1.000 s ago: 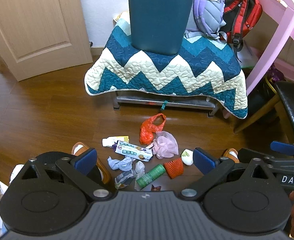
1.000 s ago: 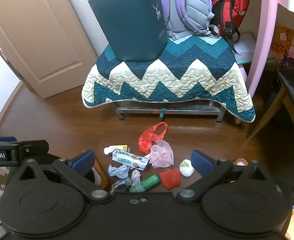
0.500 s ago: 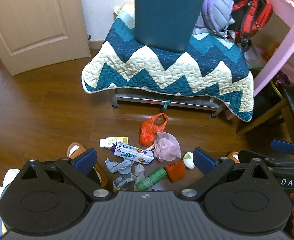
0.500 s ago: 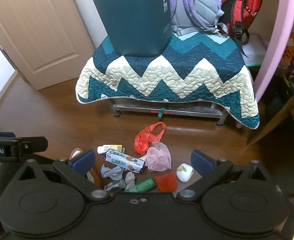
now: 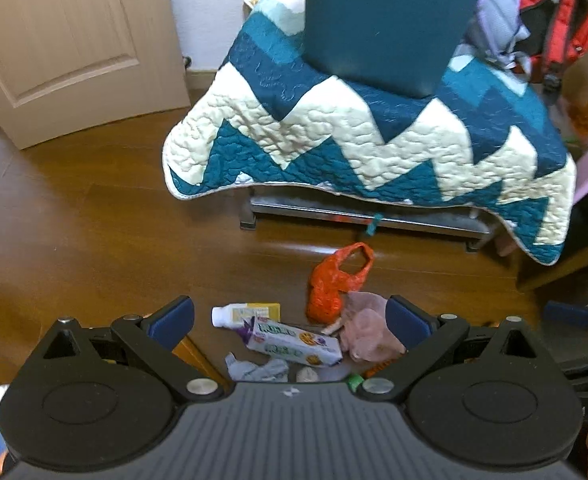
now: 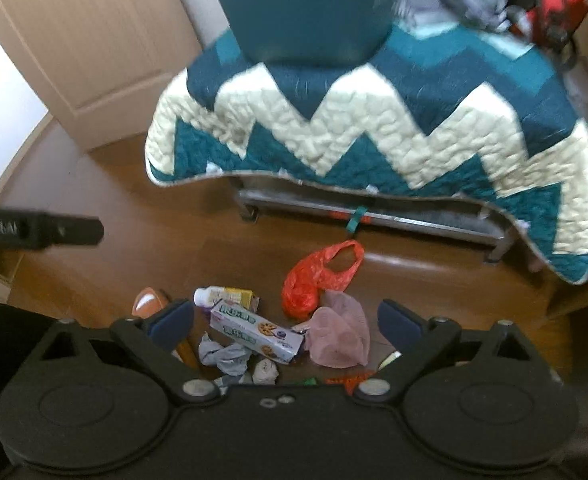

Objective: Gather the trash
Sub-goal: 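Grasp the red plastic bag with left tool while right tool grasps pink mesh net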

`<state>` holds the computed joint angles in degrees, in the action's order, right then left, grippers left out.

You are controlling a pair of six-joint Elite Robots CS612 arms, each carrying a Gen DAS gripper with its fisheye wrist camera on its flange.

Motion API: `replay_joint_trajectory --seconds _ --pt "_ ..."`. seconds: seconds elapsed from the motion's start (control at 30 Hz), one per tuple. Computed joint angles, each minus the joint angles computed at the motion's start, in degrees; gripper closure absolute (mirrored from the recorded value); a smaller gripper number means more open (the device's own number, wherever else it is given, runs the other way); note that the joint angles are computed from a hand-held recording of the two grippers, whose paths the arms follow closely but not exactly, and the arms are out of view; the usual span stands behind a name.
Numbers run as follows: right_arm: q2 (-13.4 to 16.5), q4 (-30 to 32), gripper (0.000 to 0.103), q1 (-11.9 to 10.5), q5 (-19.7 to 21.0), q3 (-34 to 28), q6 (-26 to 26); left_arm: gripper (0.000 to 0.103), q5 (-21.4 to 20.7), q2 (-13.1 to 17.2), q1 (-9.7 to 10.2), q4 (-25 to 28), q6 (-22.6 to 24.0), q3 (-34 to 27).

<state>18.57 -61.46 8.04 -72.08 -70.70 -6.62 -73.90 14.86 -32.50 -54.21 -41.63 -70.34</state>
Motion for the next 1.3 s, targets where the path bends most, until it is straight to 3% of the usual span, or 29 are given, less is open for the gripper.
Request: replay_joint_trajectory --seconds 0.3,0.47,0.67,0.97,1.3 --pt "1.22 -2.05 0.008 0.0 -0.96 7.47 -5.34 0.001 -8.18 1.66 4.2 -8.5 3.27 7.91" --pt "2.13 -0.18 0.009 0.38 -1.93 10.39 -10.6 0.001 -14.9 1.88 5.26 -14.89 5.84 15.12" --pt "2.46 -0.14 0.009 1.09 -3.73 15.5 -14.07 0.001 -17.56 1.97 5.44 -20.68 8.44 23.31" --pt "3.58 -0.91 0.009 1.49 -4.37 19.88 -15.17 0.001 -20.9 2.97 6.32 -28.22 1.23 32.25" --pt "4.83 -2.04 0.011 1.46 -5.0 21.35 -14.07 0.001 -26.87 3.8 7.42 -28.69 -1.36 36.31"
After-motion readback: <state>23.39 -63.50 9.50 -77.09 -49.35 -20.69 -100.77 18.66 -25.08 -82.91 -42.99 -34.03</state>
